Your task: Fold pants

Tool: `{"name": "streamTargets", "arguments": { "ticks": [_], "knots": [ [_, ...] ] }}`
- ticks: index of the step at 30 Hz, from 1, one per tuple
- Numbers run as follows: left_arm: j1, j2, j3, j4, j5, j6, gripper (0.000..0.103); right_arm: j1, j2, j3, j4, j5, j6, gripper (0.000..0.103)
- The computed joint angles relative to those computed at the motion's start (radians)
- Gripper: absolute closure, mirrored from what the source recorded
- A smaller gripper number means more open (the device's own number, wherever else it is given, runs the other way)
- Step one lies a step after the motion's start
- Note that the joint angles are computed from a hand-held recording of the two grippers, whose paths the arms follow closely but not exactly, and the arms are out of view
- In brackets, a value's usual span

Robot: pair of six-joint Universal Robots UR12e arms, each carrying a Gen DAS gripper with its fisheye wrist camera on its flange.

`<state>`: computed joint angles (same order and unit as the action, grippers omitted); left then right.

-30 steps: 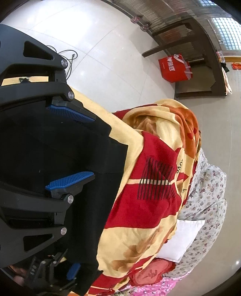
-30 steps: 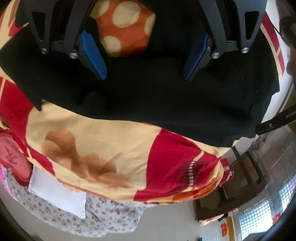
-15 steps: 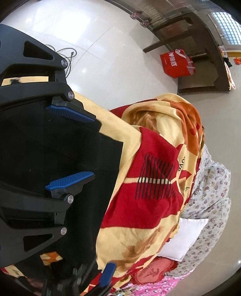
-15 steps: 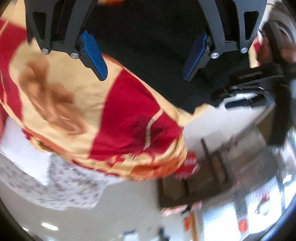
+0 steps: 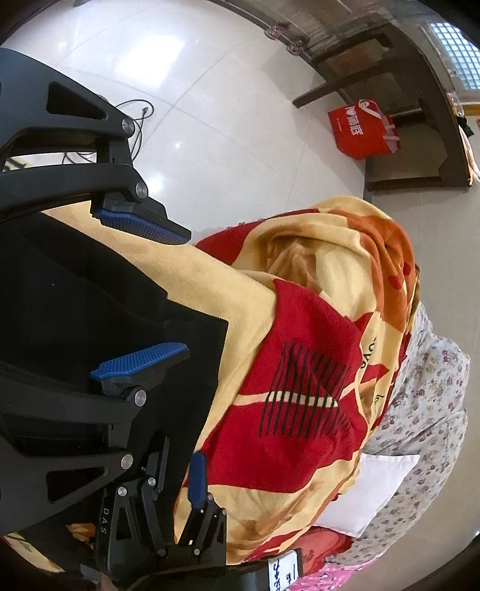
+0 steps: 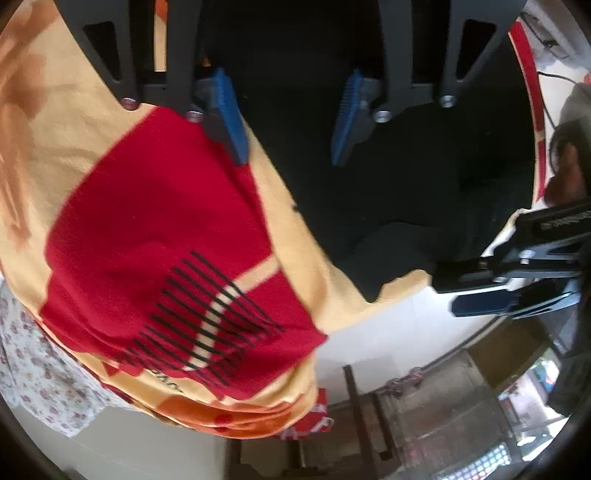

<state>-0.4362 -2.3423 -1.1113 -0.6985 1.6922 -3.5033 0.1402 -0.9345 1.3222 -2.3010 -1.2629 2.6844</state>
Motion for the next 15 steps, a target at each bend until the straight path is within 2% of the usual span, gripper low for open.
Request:
{"name": "streamTargets", "arguments": {
  "ticks": [1,3,5,8,12,15],
  "knots": [
    [0.0,-0.003,0.006,-0.007,-0.001,0.001,0.048,0.001,0.002,-0.001,-0.007,0.003,-0.003,0.069],
    [0.002,-0.006,0.011,-0.014,-0.008,-0.005,0.048,0.002,-0.005,0.017,-0.038,0.013,0.007,0.084],
    [0.004,-0.002,0.006,-0.01,-0.014,-0.014,0.048,0.003,-0.012,0.034,-0.066,0.01,0.026,0.09],
    [0.005,0.009,-0.008,0.008,-0.006,-0.02,0.048,0.007,-0.02,0.043,-0.101,-0.004,0.052,0.093],
    [0.009,0.045,-0.056,0.064,0.014,-0.038,0.048,-0.008,-0.062,0.085,-0.223,0.023,0.134,0.095],
    [0.015,0.079,-0.103,0.119,0.031,-0.064,0.048,-0.01,-0.11,0.134,-0.321,0.029,0.164,0.095]
  ]
}}
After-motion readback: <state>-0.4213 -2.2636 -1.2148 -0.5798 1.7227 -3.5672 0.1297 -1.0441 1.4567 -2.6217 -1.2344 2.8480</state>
